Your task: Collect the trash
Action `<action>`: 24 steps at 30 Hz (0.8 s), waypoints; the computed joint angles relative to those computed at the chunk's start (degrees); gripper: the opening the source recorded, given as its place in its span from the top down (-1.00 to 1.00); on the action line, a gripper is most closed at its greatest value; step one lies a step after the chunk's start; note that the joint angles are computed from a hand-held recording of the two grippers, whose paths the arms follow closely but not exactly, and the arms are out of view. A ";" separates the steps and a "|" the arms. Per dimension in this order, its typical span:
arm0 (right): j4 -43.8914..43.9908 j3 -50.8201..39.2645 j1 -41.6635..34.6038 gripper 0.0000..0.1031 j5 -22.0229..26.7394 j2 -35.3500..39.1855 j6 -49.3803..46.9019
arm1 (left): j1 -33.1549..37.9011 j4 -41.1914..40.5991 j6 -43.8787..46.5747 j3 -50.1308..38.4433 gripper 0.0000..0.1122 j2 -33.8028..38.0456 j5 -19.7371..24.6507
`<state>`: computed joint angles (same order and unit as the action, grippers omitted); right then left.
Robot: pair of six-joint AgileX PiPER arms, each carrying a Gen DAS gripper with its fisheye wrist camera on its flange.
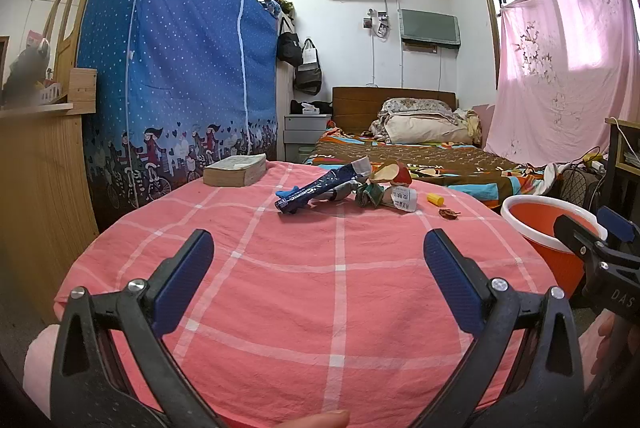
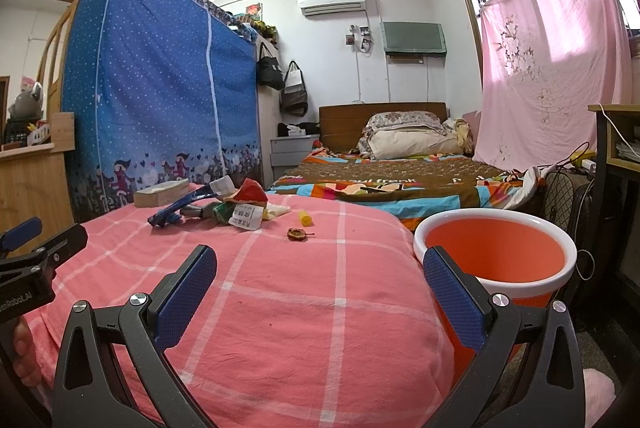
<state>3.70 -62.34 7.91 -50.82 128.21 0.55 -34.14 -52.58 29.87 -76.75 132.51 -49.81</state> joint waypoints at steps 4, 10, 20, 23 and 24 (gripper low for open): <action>0.30 -0.14 0.24 -1.00 -0.05 0.18 -0.13 | 0.00 -0.17 0.26 -0.11 -0.84 0.04 0.06; 0.14 -0.14 0.20 -1.00 -0.12 0.18 0.02 | 0.05 -0.17 0.29 -0.08 -0.84 0.01 0.10; 0.11 0.07 0.20 -1.00 -0.10 0.03 0.09 | 0.08 -0.09 0.23 -0.06 -0.84 0.02 0.10; 0.11 0.07 0.18 -1.00 -0.07 0.02 0.09 | 0.09 -0.04 0.21 -0.06 -0.84 0.05 0.10; 0.08 0.07 0.16 -1.00 -0.05 0.02 0.11 | 0.09 -0.04 0.21 -0.06 -0.84 0.05 0.10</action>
